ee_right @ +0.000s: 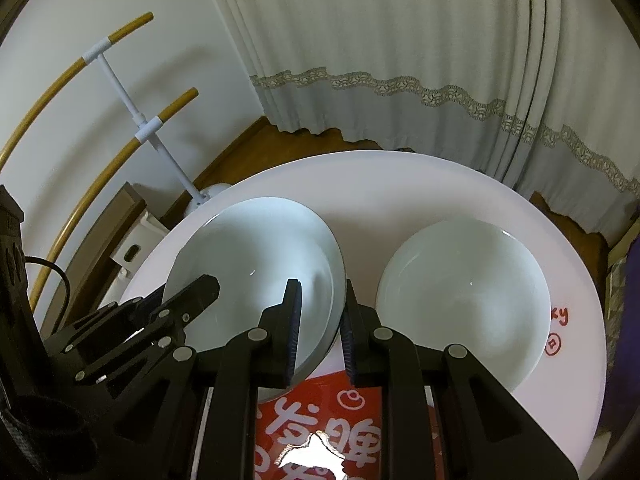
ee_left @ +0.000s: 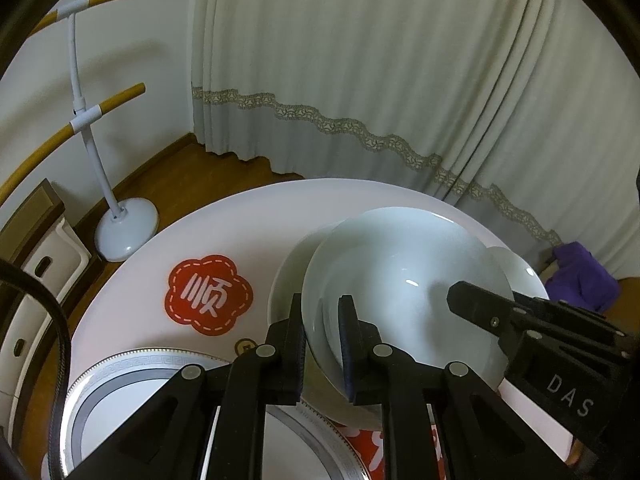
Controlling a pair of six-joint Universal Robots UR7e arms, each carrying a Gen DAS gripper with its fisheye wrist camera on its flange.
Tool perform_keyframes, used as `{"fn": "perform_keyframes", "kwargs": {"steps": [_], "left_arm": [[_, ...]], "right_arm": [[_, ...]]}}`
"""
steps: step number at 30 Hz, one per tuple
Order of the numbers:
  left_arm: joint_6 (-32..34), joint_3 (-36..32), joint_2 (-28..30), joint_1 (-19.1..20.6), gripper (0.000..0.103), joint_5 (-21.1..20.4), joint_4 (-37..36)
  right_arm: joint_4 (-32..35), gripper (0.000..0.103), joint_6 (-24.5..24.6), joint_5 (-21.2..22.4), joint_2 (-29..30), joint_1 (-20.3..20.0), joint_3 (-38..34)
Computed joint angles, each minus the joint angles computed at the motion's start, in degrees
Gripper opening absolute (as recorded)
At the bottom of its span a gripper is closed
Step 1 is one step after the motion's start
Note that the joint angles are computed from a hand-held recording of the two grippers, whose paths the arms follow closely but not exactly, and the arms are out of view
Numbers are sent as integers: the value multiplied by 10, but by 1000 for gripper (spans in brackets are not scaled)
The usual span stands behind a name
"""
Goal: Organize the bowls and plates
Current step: 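Position the held bowl above the other white bowl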
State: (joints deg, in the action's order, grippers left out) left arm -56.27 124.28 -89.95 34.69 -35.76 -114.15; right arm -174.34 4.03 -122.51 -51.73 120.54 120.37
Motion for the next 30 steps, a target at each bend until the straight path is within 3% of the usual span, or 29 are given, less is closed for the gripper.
{"fn": "perform_keyframes", "kwargs": {"steps": [6,13,30], "left_arm": [[18,9,-4,8,12,-5,-38],[40,24,-18,10,10,-13,-83],[15,26,-38,1,8,-11,-53]], "right_arm": [[16,16,-11,-9,4,2,-11],[26,16,-1,10,-5,-5,-9],[59,16,38,46,-16,-10,-1]]}}
